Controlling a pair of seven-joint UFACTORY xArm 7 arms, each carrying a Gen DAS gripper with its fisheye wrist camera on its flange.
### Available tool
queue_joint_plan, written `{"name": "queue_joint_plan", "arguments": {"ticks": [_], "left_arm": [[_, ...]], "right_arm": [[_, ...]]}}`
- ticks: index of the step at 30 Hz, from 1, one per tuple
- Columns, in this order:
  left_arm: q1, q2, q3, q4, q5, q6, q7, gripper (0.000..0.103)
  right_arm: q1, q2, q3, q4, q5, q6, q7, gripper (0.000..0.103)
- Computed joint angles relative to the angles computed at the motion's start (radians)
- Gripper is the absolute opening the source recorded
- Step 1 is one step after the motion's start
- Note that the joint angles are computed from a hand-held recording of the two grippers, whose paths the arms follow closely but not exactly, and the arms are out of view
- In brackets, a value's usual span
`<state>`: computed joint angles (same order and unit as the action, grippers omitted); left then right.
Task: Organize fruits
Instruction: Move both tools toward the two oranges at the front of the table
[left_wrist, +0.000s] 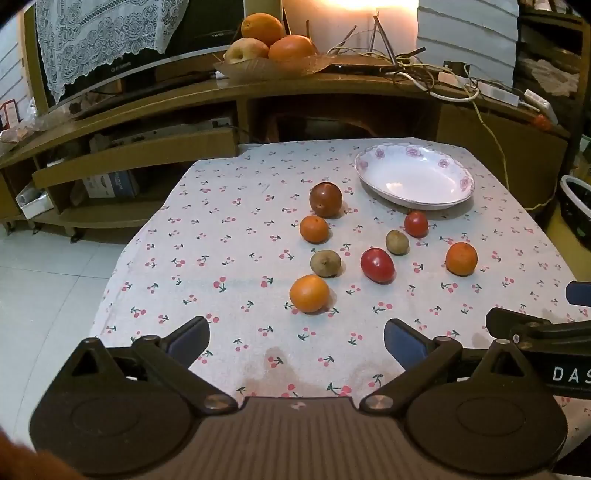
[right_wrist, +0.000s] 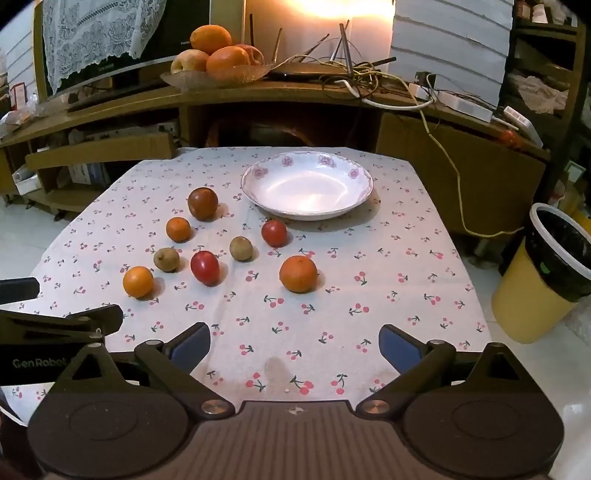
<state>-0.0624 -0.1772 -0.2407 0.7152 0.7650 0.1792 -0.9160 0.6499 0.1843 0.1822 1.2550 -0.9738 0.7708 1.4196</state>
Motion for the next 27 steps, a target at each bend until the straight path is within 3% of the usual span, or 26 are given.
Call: {"name": "queue_joint_plan", "arguments": {"ticks": [5, 9, 12, 21, 27], "left_arm": [[0.012, 0.021, -0.020, 0.027, 0.040, 0.012, -0.031, 0.103], [-0.032, 0.022, 0.019, 0.028, -0.014, 0.022, 0.016, 0.103], [-0.004, 0.015, -0.002, 0.010, 0.059, 0.006, -0.045, 0.103], [0.006, 0.016, 0.001, 0.007, 0.127, -0.012, -0.080, 0.103], [0.029, 0.027, -0.005, 0.019, 0.275, -0.036, -0.195, 0.103]], "right_arm": [[-0.003, 0.000, 0.000, -0.002, 0.009, -0.003, -0.006, 0.095], [-0.003, 0.001, -0.001, -0.002, 0.011, -0.007, -0.006, 0.094], [-0.003, 0.003, -0.001, -0.001, 0.014, -0.013, -0.011, 0.093], [-0.003, 0.005, -0.004, -0.006, 0.020, -0.028, -0.013, 0.091], [-0.006, 0.008, -0.005, -0.010, 0.032, -0.043, -0.024, 0.089]]}}
